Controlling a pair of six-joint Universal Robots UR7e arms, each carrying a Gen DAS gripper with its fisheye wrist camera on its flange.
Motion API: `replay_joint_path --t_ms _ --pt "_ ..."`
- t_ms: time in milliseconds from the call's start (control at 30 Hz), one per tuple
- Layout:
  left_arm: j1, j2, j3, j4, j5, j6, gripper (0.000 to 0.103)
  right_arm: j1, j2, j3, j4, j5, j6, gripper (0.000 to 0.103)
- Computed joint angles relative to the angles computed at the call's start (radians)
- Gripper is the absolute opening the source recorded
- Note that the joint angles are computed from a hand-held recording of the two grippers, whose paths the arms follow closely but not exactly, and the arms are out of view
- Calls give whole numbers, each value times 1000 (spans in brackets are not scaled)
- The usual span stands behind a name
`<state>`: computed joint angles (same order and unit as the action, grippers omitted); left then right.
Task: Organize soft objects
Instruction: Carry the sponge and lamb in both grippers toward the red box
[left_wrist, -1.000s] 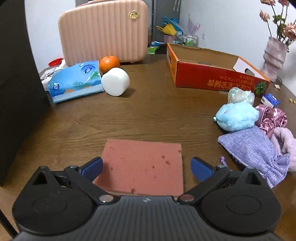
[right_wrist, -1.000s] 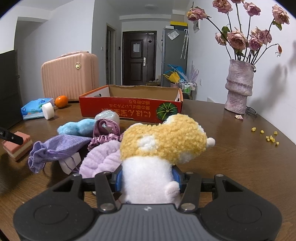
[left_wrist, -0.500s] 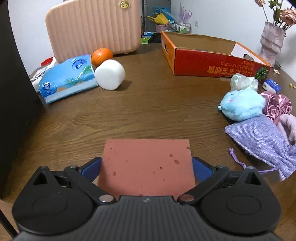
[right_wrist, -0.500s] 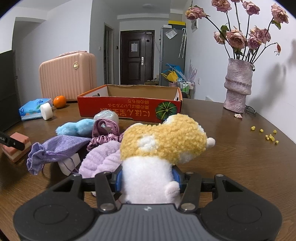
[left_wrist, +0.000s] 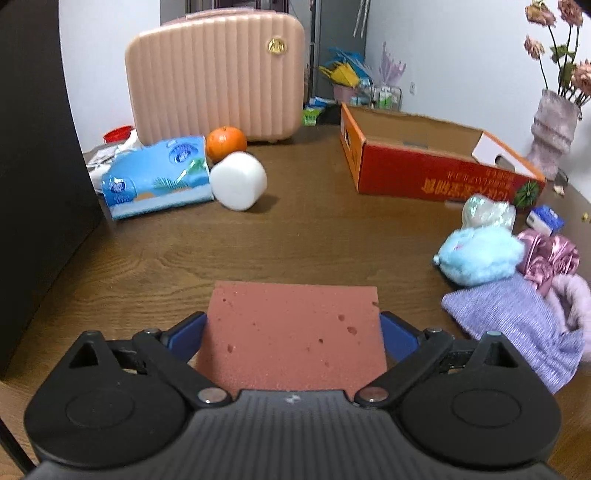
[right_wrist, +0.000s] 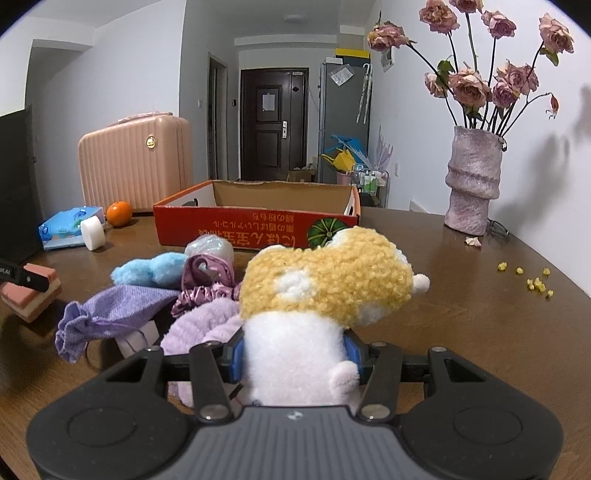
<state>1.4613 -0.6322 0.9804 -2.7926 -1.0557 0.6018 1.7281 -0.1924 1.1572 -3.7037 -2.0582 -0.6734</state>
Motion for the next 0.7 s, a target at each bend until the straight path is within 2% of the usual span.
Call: replay_joint_path --t_ms 233,700 --pt "-25 -15 48 -108 -25 14 98 4 -7 -19 4 16 -17 49" --pt "-72 -7 74 -224 -102 17 98 8 9 -116 58 61 -42 49"
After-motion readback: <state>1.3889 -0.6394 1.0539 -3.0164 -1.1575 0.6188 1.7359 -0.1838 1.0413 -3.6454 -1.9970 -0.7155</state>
